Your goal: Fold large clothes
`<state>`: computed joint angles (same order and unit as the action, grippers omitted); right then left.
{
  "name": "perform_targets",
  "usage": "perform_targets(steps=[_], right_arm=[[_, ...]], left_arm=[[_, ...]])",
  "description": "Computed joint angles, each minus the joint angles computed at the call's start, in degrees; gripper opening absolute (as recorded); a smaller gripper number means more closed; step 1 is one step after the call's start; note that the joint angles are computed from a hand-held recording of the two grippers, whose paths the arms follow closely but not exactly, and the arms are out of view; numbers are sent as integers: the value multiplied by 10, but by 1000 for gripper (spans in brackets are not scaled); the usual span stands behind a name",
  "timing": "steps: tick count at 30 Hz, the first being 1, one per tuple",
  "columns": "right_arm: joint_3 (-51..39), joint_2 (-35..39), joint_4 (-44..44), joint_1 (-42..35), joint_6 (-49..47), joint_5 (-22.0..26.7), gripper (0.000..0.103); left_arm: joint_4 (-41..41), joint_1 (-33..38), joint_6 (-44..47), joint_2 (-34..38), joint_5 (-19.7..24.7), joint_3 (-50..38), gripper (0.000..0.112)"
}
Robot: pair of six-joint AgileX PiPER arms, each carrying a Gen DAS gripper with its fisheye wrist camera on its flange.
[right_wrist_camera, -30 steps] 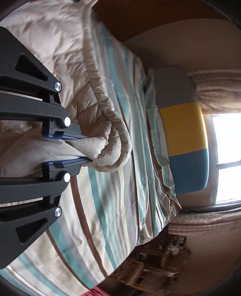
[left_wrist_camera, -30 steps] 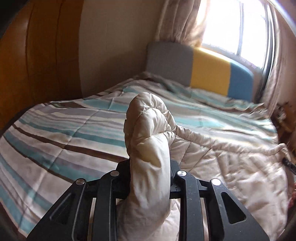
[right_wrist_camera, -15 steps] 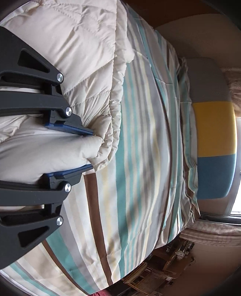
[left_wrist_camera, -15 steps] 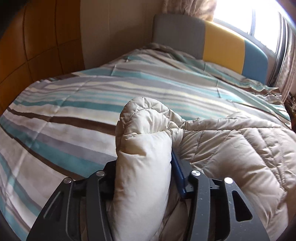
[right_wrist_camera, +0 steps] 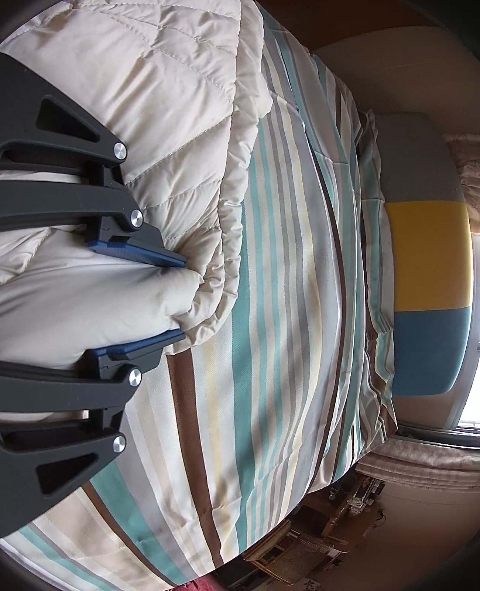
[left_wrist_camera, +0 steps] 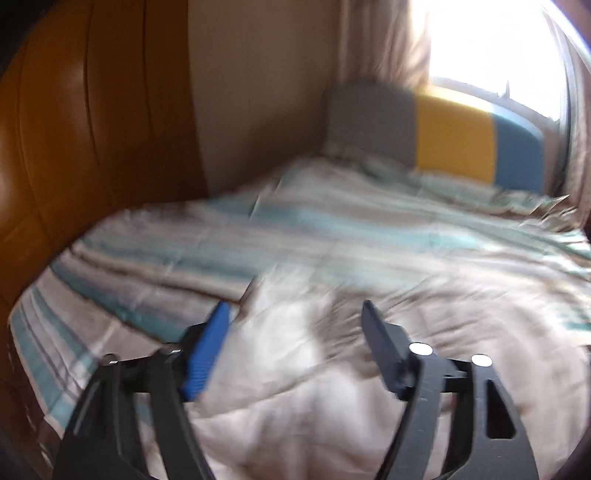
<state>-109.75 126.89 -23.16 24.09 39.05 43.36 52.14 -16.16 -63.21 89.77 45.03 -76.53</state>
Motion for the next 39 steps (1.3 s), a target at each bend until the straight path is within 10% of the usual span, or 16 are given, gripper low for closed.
perform_targets(steps=[8, 15, 31, 39], right_arm=[[5, -3, -1, 0, 3, -6, 35], [5, -3, -8, 3, 8, -5, 35], [125, -156, -32, 49, 59, -116, 48], [1, -32, -22, 105, 5, -73, 47]], left_arm=[[-79, -51, 96, 141, 24, -153, 78], [-49, -26, 1, 153, -75, -50, 88], [-87, -7, 38, 167, -100, -53, 90], [-84, -4, 29, 162, -111, -44, 91]])
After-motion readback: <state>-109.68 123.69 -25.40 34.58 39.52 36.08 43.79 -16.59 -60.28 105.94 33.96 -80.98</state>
